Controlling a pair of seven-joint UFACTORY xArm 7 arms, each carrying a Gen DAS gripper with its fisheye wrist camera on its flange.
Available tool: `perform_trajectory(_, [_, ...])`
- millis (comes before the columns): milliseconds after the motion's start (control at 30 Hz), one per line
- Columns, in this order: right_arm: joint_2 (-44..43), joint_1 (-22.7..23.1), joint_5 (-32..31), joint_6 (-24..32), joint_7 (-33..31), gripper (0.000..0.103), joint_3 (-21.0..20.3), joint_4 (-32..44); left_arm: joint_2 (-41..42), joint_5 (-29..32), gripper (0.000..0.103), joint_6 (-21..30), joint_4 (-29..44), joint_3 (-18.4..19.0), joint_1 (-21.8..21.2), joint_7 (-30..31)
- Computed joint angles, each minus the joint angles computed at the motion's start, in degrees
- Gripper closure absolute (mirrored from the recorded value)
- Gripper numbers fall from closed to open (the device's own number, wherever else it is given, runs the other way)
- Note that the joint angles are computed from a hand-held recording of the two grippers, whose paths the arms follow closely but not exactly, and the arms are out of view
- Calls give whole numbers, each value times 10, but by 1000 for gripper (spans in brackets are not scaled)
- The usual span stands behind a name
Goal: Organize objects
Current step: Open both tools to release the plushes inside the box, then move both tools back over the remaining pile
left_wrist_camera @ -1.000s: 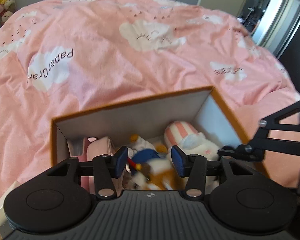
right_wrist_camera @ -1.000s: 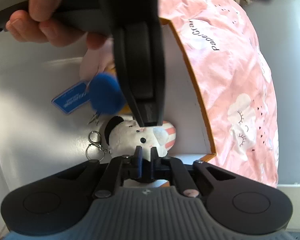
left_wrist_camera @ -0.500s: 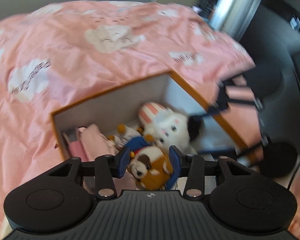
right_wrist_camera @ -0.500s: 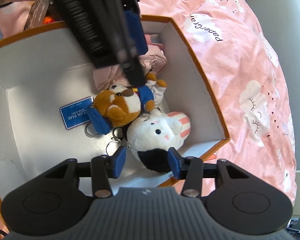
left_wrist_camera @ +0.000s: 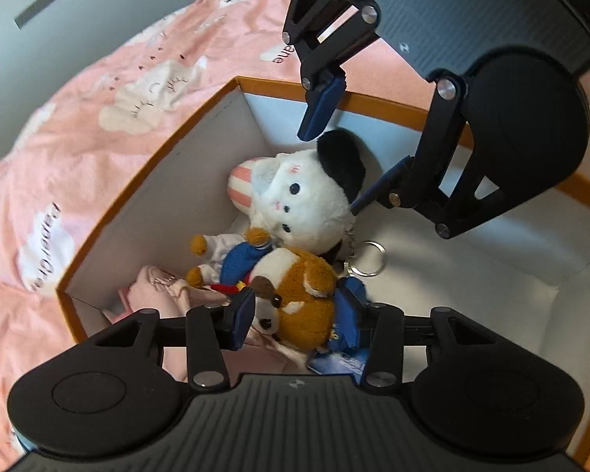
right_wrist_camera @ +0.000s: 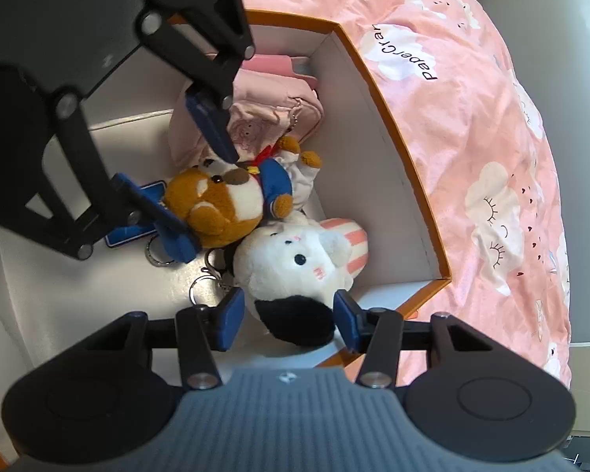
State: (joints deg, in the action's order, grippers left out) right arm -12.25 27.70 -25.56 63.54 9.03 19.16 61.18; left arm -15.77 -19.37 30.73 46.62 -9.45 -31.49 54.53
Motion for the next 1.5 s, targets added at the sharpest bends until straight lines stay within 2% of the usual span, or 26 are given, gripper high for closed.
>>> perform_trajectory(133, [1,-1,-8,-5,8,55,1,-5,-4,49,54,-46,-20,-23,13,-47])
perform_trajectory(233, [8,-1,-19,9,18,60,4,-1,-8,134,60,-116,-48,-52,37,-107])
perform_trajectory(300, [6,-1,-14,6,22,61,1,0,-4,186,60,-153,-57,-64,51,-148])
perform_trajectory(433, [4,-3,-6,0,44,64,-3,-4,12,203,60,-158,-50,-49,36,-174])
perform_trajectory(567, [0,-3,-2,-1,60,65,0,-7,13,198,58,-162,-49,-33,19,-171])
perform_trajectory(700, [-10,2,-3,5,79,63,8,-6,-6,143,55,-161,-58,1,-12,-140])
perform_trajectory(833, [-27,1,12,6,129,61,13,-5,-48,69,50,-128,-67,37,-42,-109])
perform_trajectory(1000, [-59,-5,42,-5,254,60,28,-9,-90,2,50,-75,-56,60,-49,-100])
perform_trajectory(1167, [-62,-11,36,-3,372,60,59,17,-129,-23,50,-10,-39,64,-21,-124])
perform_trajectory(1267, [-50,-8,8,3,435,60,79,45,-158,-39,50,8,-41,74,-3,-137])
perform_trajectory(1500, [16,11,-80,-45,538,58,96,119,-193,-50,52,70,-17,103,54,-185])
